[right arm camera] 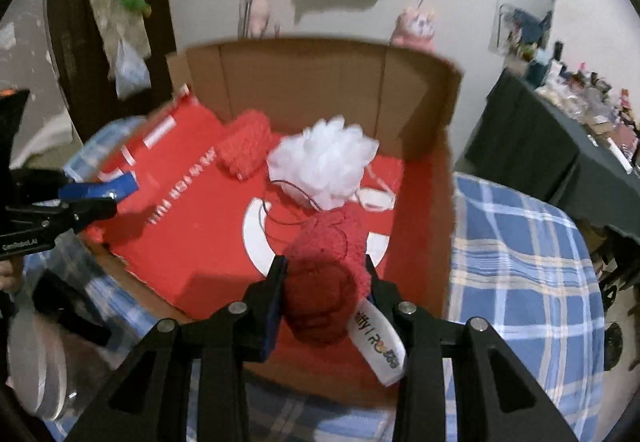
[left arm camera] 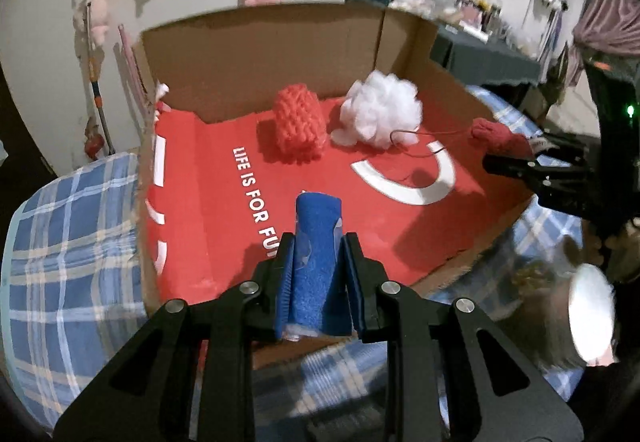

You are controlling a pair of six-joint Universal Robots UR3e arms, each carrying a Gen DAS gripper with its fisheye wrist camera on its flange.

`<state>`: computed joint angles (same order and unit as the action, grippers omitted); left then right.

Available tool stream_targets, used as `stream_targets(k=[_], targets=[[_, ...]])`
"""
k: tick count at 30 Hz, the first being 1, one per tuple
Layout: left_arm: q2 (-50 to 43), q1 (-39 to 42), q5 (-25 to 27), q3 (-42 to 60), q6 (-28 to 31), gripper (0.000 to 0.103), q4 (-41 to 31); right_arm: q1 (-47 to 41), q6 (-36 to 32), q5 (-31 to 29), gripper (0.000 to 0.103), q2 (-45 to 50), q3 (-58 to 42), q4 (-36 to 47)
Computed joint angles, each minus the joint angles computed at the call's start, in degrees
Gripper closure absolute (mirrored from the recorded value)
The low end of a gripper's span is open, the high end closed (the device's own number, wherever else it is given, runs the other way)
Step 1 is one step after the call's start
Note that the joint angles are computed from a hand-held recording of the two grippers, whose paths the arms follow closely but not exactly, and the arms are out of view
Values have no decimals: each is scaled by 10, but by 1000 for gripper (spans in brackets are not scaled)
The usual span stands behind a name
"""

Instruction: Organize soft objects

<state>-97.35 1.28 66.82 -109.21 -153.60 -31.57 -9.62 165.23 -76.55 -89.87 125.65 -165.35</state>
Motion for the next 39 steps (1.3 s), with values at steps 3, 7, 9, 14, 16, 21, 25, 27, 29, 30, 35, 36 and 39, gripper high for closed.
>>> stream_targets(k=[3, 7, 9, 14, 16, 21, 25, 27, 29, 30, 35, 36, 39], targets=[[-45, -18, 33, 38, 0, 81, -11, 12, -6, -21, 66, 43, -56, 51], [-90, -37, 72, 80, -4, 81, -23, 27, -15, -47, 66, 82, -105, 93], [-103, -43, 86, 90, 1, 81, -27, 42, -24, -71, 66, 94, -119, 103], [-123, -49, 104, 109, 1, 81, -39, 69, -39, -108, 66, 122, -140, 122], [-122, -47, 103, 110, 2, 81, -42, 75, -43, -118, 66, 130, -148, 135], [-137, -58, 130, 124, 12, 81, -54, 75, -48, -126, 65, 132, -150, 141], [-141, -58, 132, 123, 15, 81, -47, 76, -47, -131, 65, 131, -152, 145], [-139, -57, 131, 120, 18, 81, -47, 76, -46, -131, 65, 130, -155, 151], [-136, -57, 131, 116, 21, 81, -44, 75, -49, -130, 65, 127, -155, 154], [-138, -57, 131, 118, 22, 80, -44, 75, -50, -130, 65, 127, -155, 154], [-150, -68, 140, 123, 22, 80, -28, 83, -45, -132, 64, 149, -177, 155], [-151, -71, 143, 121, 23, 80, -23, 83, -46, -132, 64, 149, -177, 156], [-148, -70, 135, 113, 31, 80, -19, 80, -50, -127, 63, 149, -178, 158]])
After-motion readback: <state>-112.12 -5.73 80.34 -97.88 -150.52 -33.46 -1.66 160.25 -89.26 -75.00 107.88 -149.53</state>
